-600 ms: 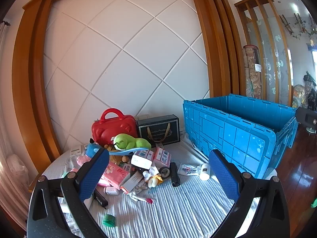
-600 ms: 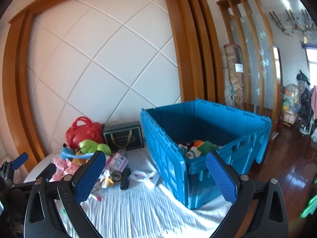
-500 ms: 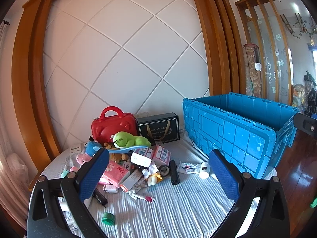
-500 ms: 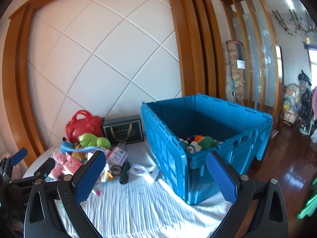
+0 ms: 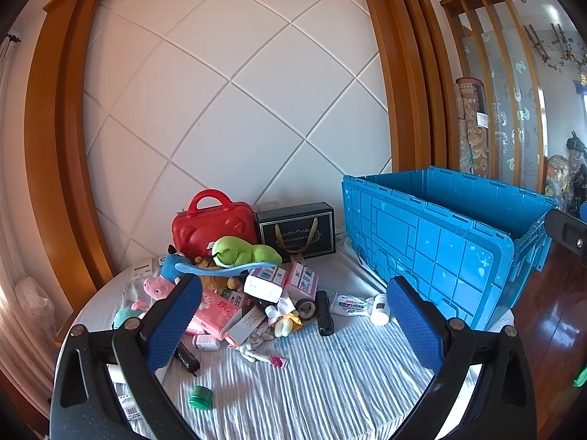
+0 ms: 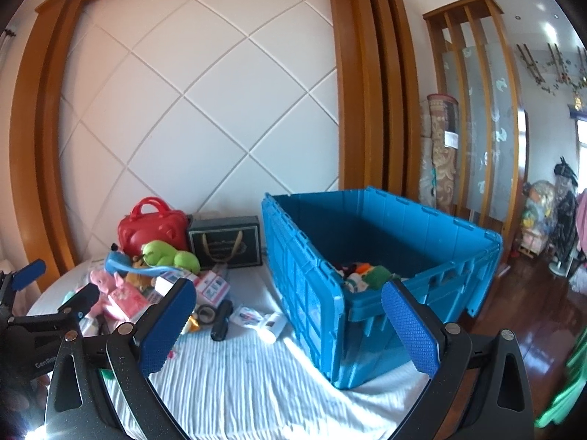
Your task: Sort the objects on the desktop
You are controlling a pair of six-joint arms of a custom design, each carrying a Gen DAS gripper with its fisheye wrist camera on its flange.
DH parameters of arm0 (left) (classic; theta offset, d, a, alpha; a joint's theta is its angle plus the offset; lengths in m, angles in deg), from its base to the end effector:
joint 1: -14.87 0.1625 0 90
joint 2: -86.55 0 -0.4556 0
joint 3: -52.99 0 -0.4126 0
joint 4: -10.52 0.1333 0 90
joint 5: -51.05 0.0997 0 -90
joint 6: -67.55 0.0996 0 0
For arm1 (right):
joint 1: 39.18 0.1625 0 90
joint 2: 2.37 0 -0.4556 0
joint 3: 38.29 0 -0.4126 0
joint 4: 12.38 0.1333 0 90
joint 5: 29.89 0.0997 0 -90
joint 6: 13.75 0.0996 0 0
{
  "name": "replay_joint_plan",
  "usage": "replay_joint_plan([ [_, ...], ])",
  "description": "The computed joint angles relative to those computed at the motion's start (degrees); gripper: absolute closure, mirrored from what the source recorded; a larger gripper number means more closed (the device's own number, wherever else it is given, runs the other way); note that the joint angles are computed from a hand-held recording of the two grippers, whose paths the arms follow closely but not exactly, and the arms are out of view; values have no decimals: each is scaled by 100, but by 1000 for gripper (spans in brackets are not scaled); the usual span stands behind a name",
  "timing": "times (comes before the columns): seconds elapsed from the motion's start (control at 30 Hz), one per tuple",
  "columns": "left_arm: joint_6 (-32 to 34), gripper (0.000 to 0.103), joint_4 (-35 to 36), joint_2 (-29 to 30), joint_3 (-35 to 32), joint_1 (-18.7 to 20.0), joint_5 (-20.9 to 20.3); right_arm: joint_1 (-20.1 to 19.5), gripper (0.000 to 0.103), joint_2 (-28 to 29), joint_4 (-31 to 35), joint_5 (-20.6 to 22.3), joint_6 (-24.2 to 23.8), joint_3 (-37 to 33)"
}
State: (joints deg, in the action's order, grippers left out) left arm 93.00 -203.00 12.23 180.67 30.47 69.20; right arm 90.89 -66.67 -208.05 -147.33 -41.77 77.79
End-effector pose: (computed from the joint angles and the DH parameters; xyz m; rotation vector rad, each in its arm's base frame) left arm -0.2989 -0.3201 0.3744 0.1666 1.6350 -1.4290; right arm 0.4422 -0.3899 0.2773 1.1282 -2.2170 1.3112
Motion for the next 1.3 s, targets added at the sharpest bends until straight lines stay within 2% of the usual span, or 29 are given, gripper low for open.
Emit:
replay_joint_plan([
  [0.6,110,1,-96,138,-122,69,18,-111,0,-56,200,205,-100,-11],
  [0.9,-65,1,-131,177,-74,177,99,-190,0,-25,356,399,-213,-31],
  [1.0,87,1,-492,261,-34,245,238,-250,0,22,442,582,-326,6],
  [1.17,152,1,-1114,319,235,271,628,-362,0,216,390,1004,-859,127],
  [1.3,304,1,-1618,245,572,207,1098,-418,0,375,739,1285,-757,191],
])
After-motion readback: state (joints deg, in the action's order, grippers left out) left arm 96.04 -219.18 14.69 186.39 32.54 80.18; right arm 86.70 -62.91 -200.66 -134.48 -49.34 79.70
